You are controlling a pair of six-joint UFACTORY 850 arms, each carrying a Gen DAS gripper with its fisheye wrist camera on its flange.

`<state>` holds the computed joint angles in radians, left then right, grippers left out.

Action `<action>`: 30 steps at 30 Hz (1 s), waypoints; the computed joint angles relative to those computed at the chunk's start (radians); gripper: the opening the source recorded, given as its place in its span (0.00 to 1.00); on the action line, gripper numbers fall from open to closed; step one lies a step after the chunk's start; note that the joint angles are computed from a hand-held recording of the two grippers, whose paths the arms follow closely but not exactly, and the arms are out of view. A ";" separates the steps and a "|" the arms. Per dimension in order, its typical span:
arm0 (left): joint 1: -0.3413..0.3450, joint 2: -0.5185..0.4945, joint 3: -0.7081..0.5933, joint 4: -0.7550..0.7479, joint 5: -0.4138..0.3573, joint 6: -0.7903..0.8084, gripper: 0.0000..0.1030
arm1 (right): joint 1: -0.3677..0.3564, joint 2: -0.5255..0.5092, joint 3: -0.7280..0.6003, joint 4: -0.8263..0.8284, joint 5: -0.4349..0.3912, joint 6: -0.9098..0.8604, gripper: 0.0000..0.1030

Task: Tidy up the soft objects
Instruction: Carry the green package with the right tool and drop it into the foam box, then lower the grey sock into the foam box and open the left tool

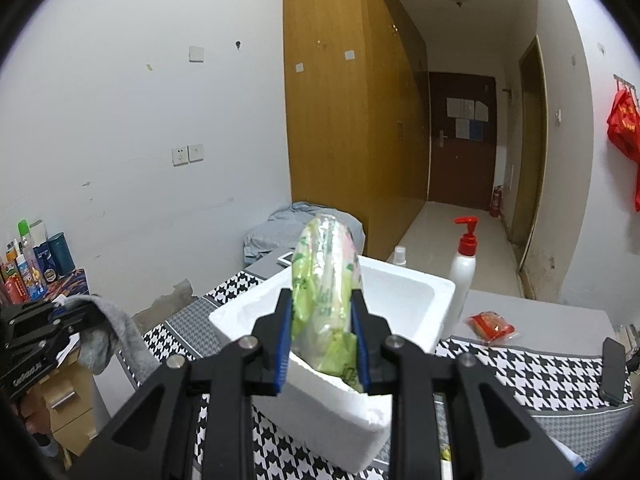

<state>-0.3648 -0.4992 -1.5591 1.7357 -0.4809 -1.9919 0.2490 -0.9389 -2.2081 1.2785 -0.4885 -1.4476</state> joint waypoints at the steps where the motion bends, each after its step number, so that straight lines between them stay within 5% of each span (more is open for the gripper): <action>1: 0.001 0.000 0.000 -0.002 0.002 0.002 0.06 | 0.001 -0.010 -0.016 -0.020 0.000 0.023 0.30; 12: 0.018 -0.009 -0.007 -0.012 0.019 0.005 0.06 | 0.021 -0.094 -0.157 -0.207 0.009 0.209 0.36; 15: 0.023 -0.011 -0.008 -0.007 0.025 -0.002 0.06 | 0.023 -0.120 -0.202 -0.262 0.001 0.267 0.47; 19: 0.029 -0.014 -0.011 0.000 0.027 -0.015 0.06 | 0.026 -0.143 -0.241 -0.291 -0.008 0.299 0.81; 24: 0.035 -0.020 -0.024 -0.016 0.019 0.002 0.06 | 0.023 -0.093 -0.148 -0.169 0.013 0.169 0.92; 30: 0.040 -0.027 -0.043 -0.028 0.018 0.024 0.06 | 0.015 -0.050 -0.072 -0.074 0.024 0.068 0.93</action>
